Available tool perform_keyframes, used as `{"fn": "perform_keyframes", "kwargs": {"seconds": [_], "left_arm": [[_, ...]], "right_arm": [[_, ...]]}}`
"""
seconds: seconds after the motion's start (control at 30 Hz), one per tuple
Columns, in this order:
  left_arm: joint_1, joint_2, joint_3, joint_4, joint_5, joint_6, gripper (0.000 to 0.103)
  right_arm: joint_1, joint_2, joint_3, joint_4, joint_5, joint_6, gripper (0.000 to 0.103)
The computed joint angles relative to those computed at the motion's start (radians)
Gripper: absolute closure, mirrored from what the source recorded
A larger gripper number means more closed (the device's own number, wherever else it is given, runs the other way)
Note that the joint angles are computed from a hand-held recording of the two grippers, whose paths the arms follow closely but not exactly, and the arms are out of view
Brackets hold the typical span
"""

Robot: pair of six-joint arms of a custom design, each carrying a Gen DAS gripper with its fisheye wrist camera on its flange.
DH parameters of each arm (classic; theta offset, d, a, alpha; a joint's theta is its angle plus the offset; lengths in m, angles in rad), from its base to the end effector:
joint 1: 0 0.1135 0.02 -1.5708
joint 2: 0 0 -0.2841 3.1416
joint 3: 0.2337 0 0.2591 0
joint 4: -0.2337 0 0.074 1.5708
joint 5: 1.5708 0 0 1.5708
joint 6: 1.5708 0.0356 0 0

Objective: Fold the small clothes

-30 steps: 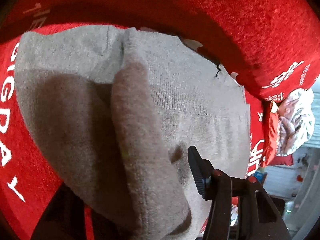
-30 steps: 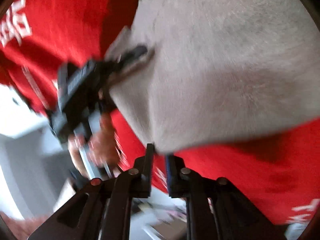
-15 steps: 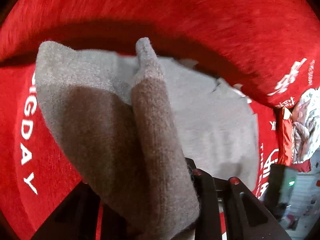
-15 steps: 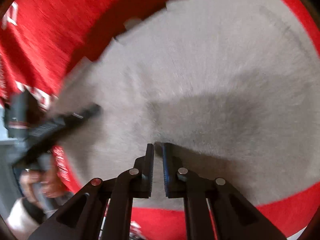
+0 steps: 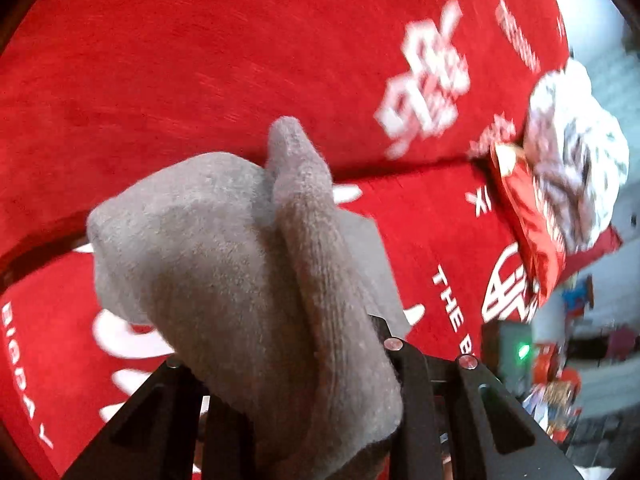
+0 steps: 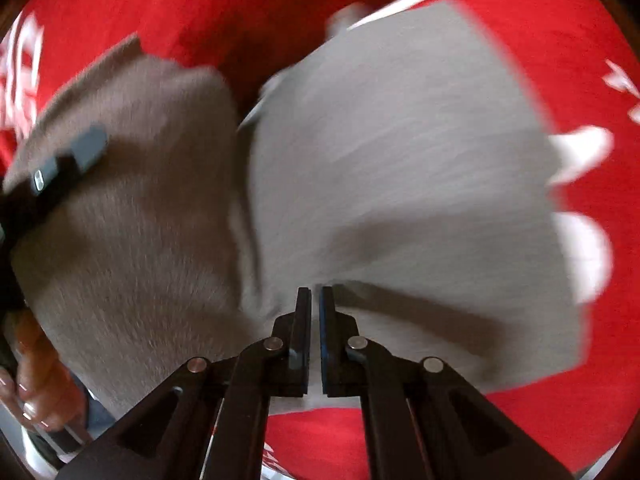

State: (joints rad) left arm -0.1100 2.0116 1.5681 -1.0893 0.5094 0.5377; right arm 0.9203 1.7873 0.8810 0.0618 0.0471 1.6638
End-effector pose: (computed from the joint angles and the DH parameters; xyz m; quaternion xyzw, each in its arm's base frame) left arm 0.3943 -0.0610 0.2115 0.3124 0.9157 -0.2423 0.0714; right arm 0.2172 0.2826 0.1476 0.3473 0.8676 0.3354 0.1189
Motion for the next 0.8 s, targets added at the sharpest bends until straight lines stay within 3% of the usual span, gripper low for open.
{"fn": "perform_keyframes", "kwargs": {"seconds": [0.13,0.23,0.27,0.37,0.4,0.5,0.6,0.67,0.7,0.73,0.8], "left_arm": [[-0.140,0.005,-0.121,0.152,-0.125,-0.066,0.076],[-0.181,0.034,-0.136,0.154,-0.179,-0.077,0.070],[-0.179,0.033,-0.136,0.149,-0.170,-0.075,0.064],[-0.178,-0.027,-0.154,0.142,-0.123,-0.062,0.028],[-0.178,-0.052,-0.158,0.144,-0.105,-0.056,0.021],[-0.182,-0.109,-0.164,0.145,-0.071,-0.025,0.021],[-0.145,-0.131,-0.125,0.109,-0.033,-0.009,0.021],[-0.098,-0.135,-0.098,0.103,-0.030,-0.009,0.021],[-0.079,-0.140,-0.096,0.117,-0.045,-0.020,0.021],[-0.057,-0.147,-0.105,0.141,-0.066,-0.034,0.021],[-0.006,-0.136,-0.109,0.176,-0.125,-0.072,0.021]], "right_arm": [[-0.011,-0.061,-0.231,0.251,0.012,0.131,0.094],[-0.004,-0.032,-0.321,0.438,0.020,0.185,0.094],[-0.001,-0.020,-0.339,0.480,0.024,0.196,0.094],[0.002,0.014,-0.377,0.587,0.033,0.211,0.094],[0.001,0.028,-0.386,0.621,0.032,0.214,0.094],[-0.026,0.070,-0.442,0.754,0.014,0.218,0.094],[-0.028,0.079,-0.496,0.864,0.065,0.250,0.094],[-0.020,0.090,-0.571,1.003,0.123,0.281,0.081],[-0.021,0.131,-0.602,1.123,0.157,0.305,0.061],[-0.026,0.165,-0.620,1.204,0.173,0.319,0.051],[-0.051,0.239,-0.644,1.351,0.161,0.324,0.051]]}}
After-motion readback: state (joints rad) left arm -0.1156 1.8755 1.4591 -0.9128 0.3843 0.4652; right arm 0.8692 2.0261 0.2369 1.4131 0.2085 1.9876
